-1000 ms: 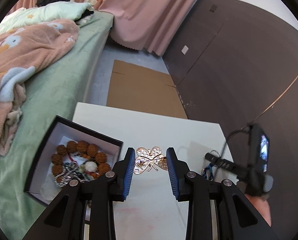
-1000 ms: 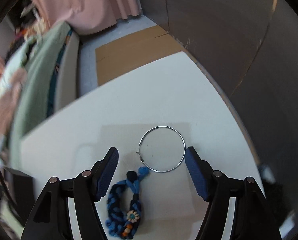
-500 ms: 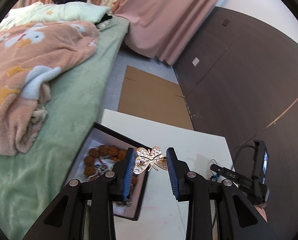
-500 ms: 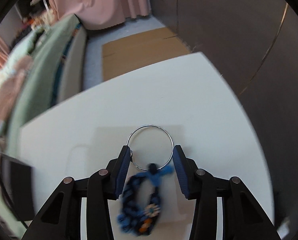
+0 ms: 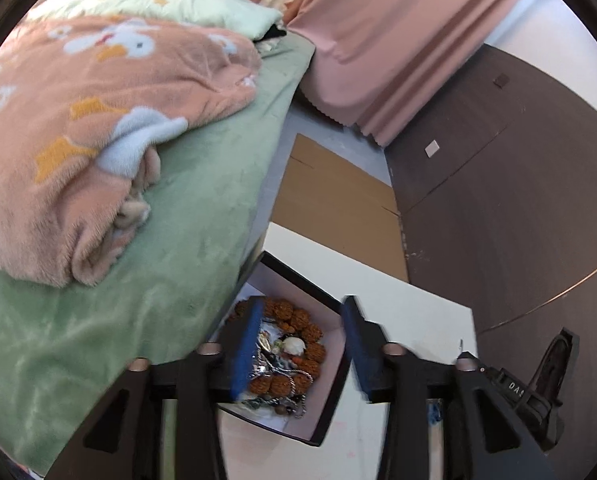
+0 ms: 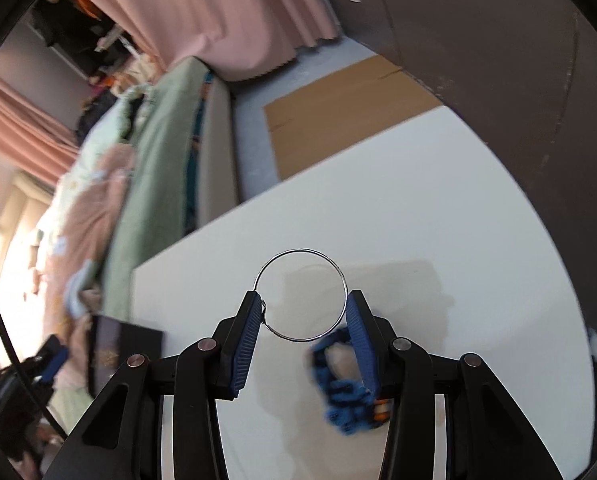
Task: Organize jewelry
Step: 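Carry the brooch into the box with the left tool while the right tool drops the hoop in, then grasp the blue braided bracelet with the right tool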
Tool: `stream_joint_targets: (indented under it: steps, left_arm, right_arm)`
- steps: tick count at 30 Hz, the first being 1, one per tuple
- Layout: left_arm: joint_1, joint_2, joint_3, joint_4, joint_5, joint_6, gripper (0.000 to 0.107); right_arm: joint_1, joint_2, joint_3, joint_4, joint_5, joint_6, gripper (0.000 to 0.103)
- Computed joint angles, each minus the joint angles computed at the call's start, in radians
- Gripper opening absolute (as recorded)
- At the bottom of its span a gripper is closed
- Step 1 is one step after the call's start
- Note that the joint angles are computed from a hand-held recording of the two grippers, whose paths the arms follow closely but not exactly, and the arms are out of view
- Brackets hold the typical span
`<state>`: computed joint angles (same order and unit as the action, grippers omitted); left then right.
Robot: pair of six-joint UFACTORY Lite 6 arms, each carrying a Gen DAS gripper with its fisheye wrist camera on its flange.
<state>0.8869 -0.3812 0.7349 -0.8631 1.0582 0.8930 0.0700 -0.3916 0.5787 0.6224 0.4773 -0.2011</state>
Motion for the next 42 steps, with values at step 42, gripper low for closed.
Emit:
stream_joint_targets:
  steps: [42]
  left_arm:
    - [0.137,0.096,0.06,-0.052,0.053,-0.013,0.081]
  right_arm:
    - [0.433,0.157,0.052,0.788,-0.116,-0.513,0.071]
